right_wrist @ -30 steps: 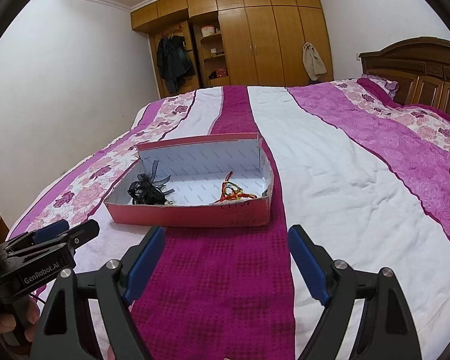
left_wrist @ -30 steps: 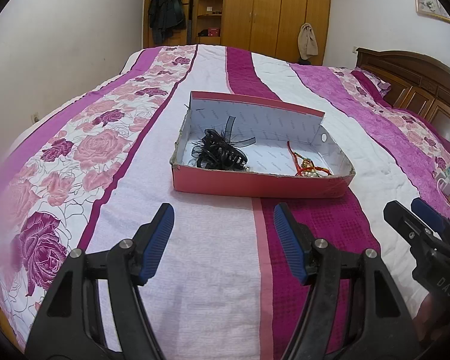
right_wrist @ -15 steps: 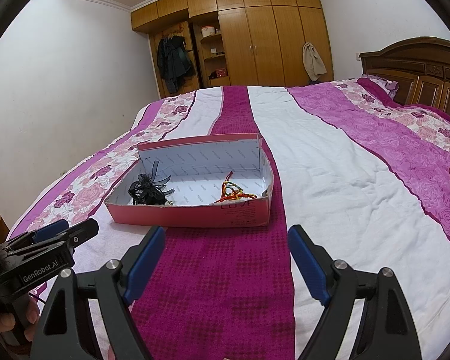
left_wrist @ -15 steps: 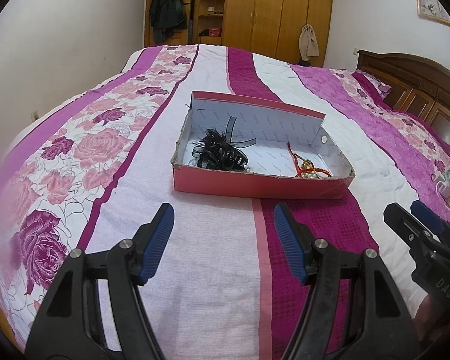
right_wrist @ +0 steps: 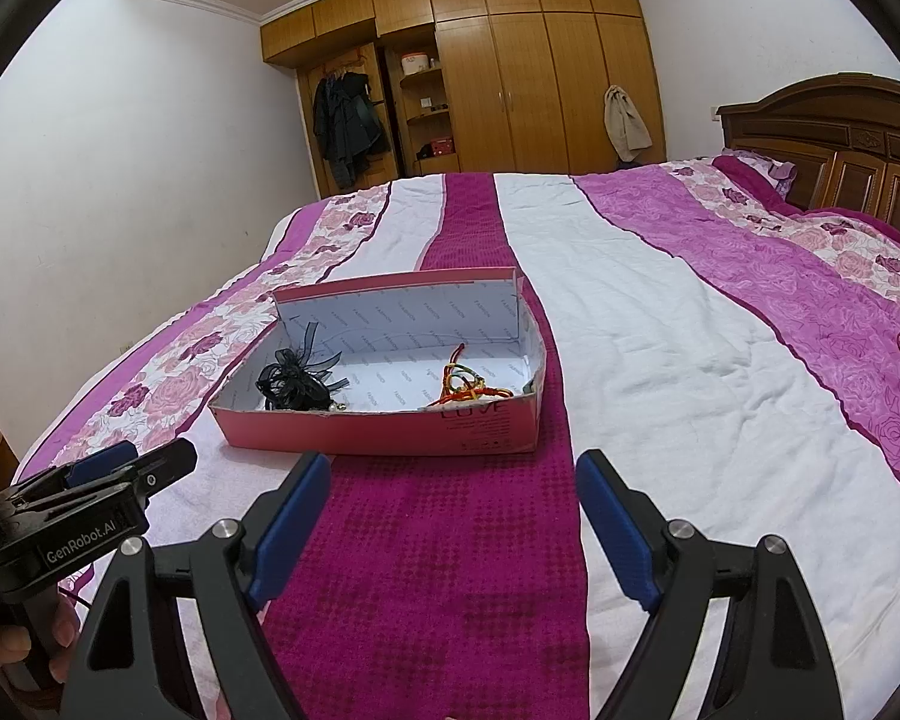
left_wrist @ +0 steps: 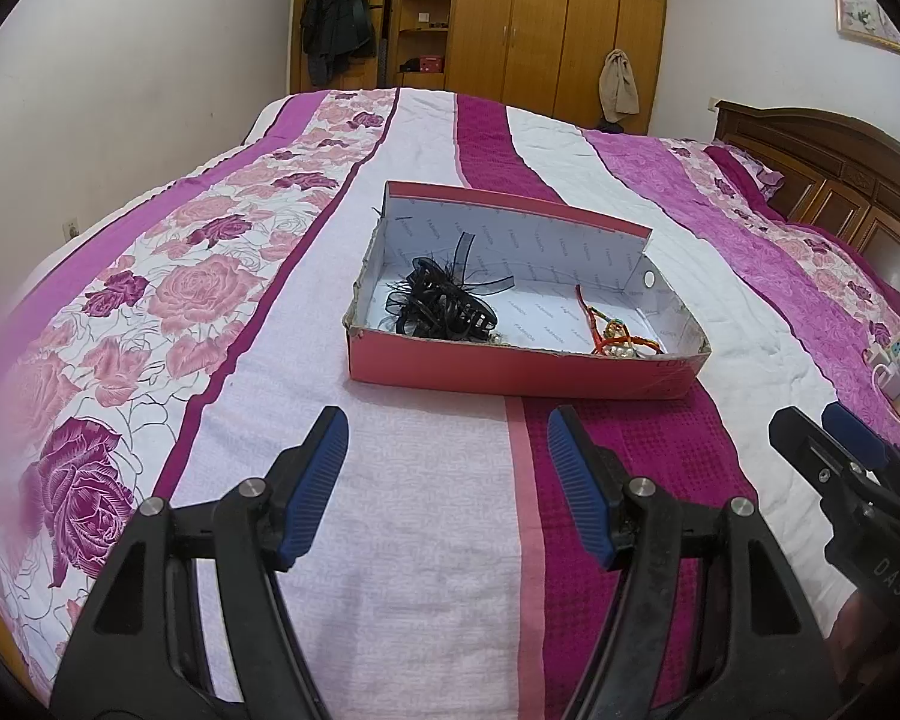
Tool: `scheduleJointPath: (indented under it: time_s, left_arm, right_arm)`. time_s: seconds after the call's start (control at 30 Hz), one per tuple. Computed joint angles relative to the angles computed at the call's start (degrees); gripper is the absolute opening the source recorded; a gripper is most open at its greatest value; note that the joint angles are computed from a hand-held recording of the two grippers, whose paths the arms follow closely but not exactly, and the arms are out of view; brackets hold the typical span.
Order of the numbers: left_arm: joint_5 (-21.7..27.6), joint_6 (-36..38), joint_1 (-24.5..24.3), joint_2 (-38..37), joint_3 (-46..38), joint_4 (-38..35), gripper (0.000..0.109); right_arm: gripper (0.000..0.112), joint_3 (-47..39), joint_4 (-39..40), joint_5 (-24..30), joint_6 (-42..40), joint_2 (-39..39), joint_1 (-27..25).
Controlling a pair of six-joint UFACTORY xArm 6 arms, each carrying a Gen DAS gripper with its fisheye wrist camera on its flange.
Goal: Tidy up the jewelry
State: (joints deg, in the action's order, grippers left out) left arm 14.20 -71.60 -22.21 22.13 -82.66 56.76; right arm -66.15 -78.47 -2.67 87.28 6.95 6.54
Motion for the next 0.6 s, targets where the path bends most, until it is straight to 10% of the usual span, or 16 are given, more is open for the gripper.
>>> scheduleJointPath:
  time_s: [0.6]
  left_arm:
    - [-0.1,-0.3,0.0,0.0,0.0,0.3,0.062]
  right_arm:
    - [0.086,-0.2,-1.1,0.0,1.1,0.0,-0.1]
